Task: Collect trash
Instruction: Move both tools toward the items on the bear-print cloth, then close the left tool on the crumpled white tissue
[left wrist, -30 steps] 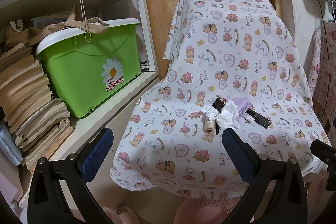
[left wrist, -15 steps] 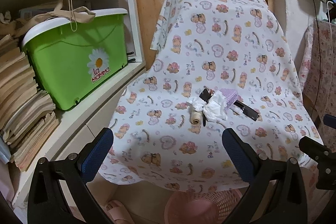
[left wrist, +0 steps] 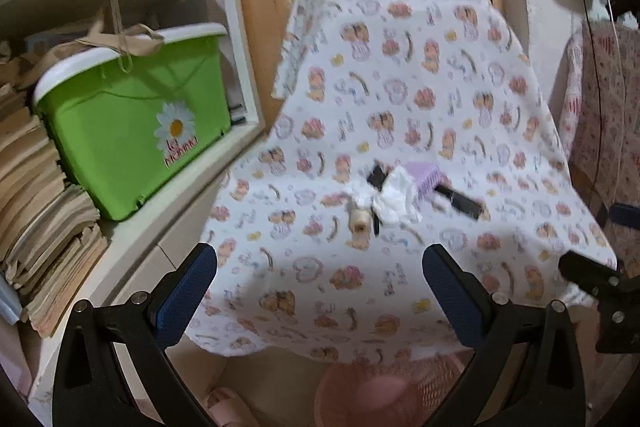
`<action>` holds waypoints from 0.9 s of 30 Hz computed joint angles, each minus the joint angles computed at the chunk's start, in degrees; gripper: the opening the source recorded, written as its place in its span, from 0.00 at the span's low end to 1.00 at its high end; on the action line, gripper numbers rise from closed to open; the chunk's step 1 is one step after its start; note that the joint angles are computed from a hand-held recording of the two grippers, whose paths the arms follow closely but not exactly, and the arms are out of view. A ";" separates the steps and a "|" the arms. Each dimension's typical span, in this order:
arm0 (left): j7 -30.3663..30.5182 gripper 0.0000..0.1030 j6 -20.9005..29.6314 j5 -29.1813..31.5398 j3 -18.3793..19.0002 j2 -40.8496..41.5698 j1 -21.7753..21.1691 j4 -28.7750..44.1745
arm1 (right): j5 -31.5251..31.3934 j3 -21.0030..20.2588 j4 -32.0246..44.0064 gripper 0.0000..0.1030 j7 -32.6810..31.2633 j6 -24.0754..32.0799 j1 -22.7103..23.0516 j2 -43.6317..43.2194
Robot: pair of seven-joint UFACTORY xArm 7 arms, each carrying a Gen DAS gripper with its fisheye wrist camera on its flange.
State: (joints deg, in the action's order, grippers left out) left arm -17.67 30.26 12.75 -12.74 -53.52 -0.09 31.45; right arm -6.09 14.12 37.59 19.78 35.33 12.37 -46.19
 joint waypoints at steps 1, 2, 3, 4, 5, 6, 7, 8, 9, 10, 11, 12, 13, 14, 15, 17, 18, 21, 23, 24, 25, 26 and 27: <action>-0.08 0.99 0.61 0.26 -0.40 0.44 0.38 0.33 | 0.01 -0.09 -0.19 1.00 -0.02 0.14 0.04 -0.20; -0.40 0.99 0.92 0.43 -0.65 0.71 0.72 0.41 | 0.00 -0.09 -0.14 1.00 0.01 0.24 0.00 -0.13; -0.45 0.99 1.29 0.18 -0.37 1.07 0.44 0.50 | 0.06 -0.28 -0.48 1.00 -0.07 0.36 0.10 -0.48; -0.07 0.99 1.97 -0.66 0.62 1.83 -0.46 0.82 | 0.15 -0.42 -0.53 1.00 -0.17 0.55 0.18 -0.55; 0.18 0.99 2.54 -1.45 1.45 2.50 -1.16 1.14 | 0.26 -0.55 -0.52 1.00 -0.28 0.72 0.24 -0.54; 0.28 0.99 3.09 -2.22 2.12 3.09 -1.69 1.36 | 0.36 -0.63 -0.43 1.00 -0.33 0.94 0.26 -0.48; 0.43 0.99 4.07 -3.14 2.91 4.01 -2.19 1.87 | 0.43 -0.55 0.05 1.00 -0.29 1.30 0.19 -0.09; 0.54 0.99 4.81 -3.98 3.55 4.65 -2.67 2.14 | 0.49 -0.51 0.32 1.00 -0.22 1.57 0.14 0.14; 0.84 0.99 5.50 -5.02 4.44 5.43 -3.34 2.43 | 0.57 -0.67 0.15 1.00 -0.26 1.73 0.17 0.03; 1.22 0.99 5.92 -5.75 5.06 5.89 -3.84 2.50 | 0.54 -0.59 0.27 1.00 -0.20 1.85 0.06 0.26; 1.54 0.99 6.32 -6.01 5.27 6.47 -3.92 2.57 | 0.29 -0.32 0.34 1.00 0.00 1.92 -0.26 0.48; 1.65 0.99 6.59 -5.78 4.95 6.97 -3.64 2.64 | -0.46 0.27 0.17 1.00 0.44 2.22 -1.06 0.48; 2.07 0.99 6.84 -5.55 4.80 7.53 -3.62 2.76 | -1.12 0.86 0.37 1.00 0.89 2.57 -1.68 0.82; 2.66 0.99 6.73 -5.55 4.87 8.12 -3.93 2.84 | -1.88 1.29 0.39 1.00 1.20 2.86 -2.23 1.03; 3.04 0.99 6.45 -5.62 4.96 8.38 -4.14 2.77 | -2.36 1.54 0.46 1.00 1.47 2.91 -2.46 1.26; 3.35 0.98 5.52 -5.21 4.48 9.37 -3.99 2.94 | -2.57 0.91 0.43 1.00 1.16 2.58 -2.08 1.67; 3.46 0.98 4.85 -4.93 4.34 10.02 -3.81 3.17 | -2.34 0.54 0.47 1.00 0.98 2.46 -1.69 1.82; 6.74 0.77 6.71 -7.07 7.11 14.35 -5.80 7.13 | -1.09 -1.36 0.87 0.98 -0.72 1.56 -0.31 2.67; 10.41 0.63 10.44 -9.96 9.79 18.18 -7.58 12.30 | 1.25 -4.35 3.35 0.89 -3.76 1.58 1.56 4.75; 11.64 0.62 11.38 -11.18 10.54 19.63 -7.87 14.52 | 2.72 -5.90 4.95 0.85 -5.60 1.59 2.52 5.99; 12.41 0.62 12.33 -11.92 10.86 21.46 -7.69 17.18 | 3.64 -6.64 6.30 0.85 -6.83 1.43 2.74 7.01; 12.93 0.60 12.54 -12.45 10.96 22.92 -7.40 19.13 | 4.04 -6.90 7.79 0.83 -7.65 1.22 2.37 8.14; 13.81 0.57 11.88 -13.43 11.36 24.15 -7.48 20.58 | 3.99 -6.90 9.60 0.77 -8.40 1.12 1.70 9.61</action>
